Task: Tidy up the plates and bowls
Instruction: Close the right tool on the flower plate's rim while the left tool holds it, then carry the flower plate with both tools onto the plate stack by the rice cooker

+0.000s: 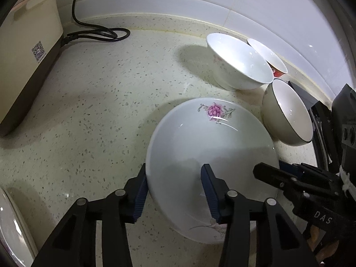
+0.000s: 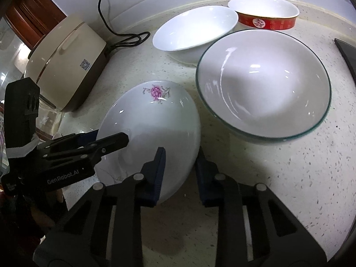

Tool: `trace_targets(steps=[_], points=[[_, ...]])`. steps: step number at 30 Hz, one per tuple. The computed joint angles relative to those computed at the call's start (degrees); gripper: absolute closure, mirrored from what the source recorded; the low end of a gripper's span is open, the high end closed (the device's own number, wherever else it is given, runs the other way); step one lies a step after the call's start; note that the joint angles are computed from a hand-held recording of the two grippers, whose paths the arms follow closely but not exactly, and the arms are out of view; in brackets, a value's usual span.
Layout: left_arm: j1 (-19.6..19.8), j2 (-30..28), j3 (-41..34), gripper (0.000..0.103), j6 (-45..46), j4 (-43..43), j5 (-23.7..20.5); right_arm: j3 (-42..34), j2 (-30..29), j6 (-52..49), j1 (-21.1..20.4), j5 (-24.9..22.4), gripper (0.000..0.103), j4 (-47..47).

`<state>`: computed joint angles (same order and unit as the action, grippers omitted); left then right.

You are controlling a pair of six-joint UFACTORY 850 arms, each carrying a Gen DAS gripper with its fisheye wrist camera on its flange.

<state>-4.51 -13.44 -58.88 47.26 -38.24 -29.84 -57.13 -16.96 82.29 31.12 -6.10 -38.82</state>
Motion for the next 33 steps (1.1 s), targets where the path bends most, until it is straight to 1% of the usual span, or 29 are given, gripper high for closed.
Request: trace_targets(steps=[5, 9, 14, 28, 33], points=[[0.4, 0.5, 0.5, 0.061, -1.6, 1.0, 0.3, -0.2, -0.1, -10.0, -0.1, 0.4, 0.075, 9.8], [0.9, 1.7, 1.4, 0.060, -1.1, -0.4, 0.6, -0.5, -0.1, -13.2, 0.2, 0.6, 0.075, 12.2], [1.3, 3.2, 2.3, 0.060, -0.8, -1.2, 0.8, -0.2, 0.5, -8.4, 0.5, 0.8, 0.075, 7.0], [4.1, 7.9, 6.2, 0.060, 0.8, -4.5, 1.2, -1.6, 0.7, -8.2, 2.7, -0.1, 0.075, 4.2], [5.1, 9.5, 7.6, 0.060, 1.8, -5.7, 1.0, -1.5, 1.1, -4.2, 3.8, -0.5, 0.075, 0.1]])
